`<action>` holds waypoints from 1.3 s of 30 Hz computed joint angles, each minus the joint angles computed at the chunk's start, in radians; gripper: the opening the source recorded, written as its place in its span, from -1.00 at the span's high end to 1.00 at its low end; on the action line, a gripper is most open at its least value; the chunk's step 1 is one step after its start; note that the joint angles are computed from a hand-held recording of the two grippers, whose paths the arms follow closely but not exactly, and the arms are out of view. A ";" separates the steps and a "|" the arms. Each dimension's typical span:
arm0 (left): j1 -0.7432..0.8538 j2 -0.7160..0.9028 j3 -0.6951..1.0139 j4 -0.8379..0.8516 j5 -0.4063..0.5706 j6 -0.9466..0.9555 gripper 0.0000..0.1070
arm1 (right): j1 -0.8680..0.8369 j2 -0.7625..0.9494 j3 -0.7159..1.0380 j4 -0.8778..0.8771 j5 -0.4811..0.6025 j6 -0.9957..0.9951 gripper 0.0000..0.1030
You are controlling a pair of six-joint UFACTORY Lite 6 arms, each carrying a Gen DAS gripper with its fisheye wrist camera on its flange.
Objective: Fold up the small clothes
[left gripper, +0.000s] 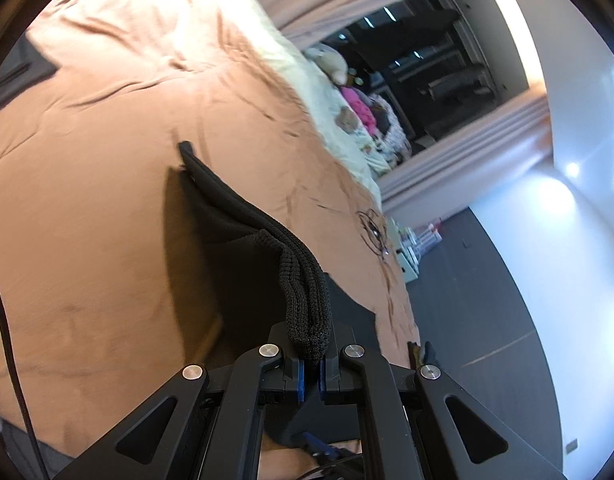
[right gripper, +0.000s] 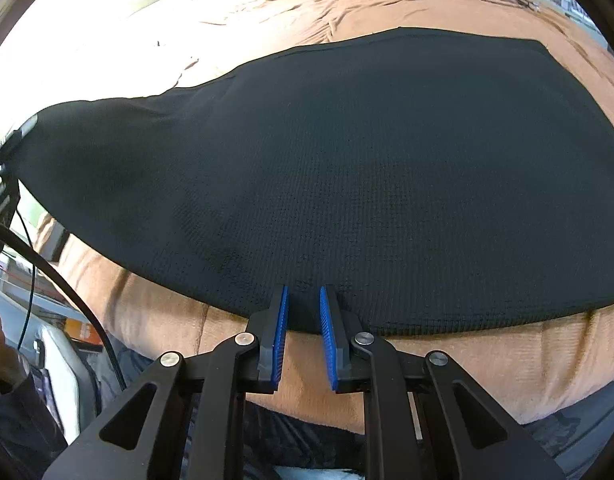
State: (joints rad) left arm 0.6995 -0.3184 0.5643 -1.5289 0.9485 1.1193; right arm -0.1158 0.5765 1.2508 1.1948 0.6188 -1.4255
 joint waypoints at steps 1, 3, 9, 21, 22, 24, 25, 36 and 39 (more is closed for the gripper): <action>-0.040 -0.004 0.020 -0.003 -0.023 -0.021 0.93 | -0.053 0.009 0.008 -0.015 0.040 -0.022 0.75; -0.121 -0.004 0.062 -0.005 -0.076 -0.059 0.93 | -0.090 0.029 0.035 -0.008 0.084 -0.042 0.75; -0.363 0.035 0.201 0.004 -0.229 -0.159 0.93 | -0.201 0.063 0.113 0.032 0.176 -0.077 0.74; -0.698 0.222 0.431 0.008 -0.436 -0.226 0.93 | -0.429 0.182 0.333 0.073 0.332 -0.084 -0.25; -0.717 0.238 0.446 0.007 -0.447 -0.226 0.93 | -0.448 0.183 0.321 0.074 0.355 -0.103 -0.25; -0.764 0.276 0.481 0.010 -0.465 -0.237 0.93 | -0.516 0.242 0.423 0.046 0.422 -0.075 -0.25; -0.776 0.284 0.486 0.006 -0.466 -0.235 0.93 | -0.527 0.264 0.456 0.031 0.439 -0.064 -0.25; -0.996 0.517 0.672 -0.017 -0.549 -0.246 0.93 | -0.645 0.359 0.568 -0.033 0.500 -0.028 -0.25; -1.050 0.603 0.742 -0.014 -0.564 -0.261 0.93 | -0.695 0.348 0.560 -0.062 0.513 -0.020 -0.25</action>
State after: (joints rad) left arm -0.3506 0.2843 1.3063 -1.5425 0.3845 0.8581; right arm -0.8107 0.9246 1.8113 1.1324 1.1320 -1.4458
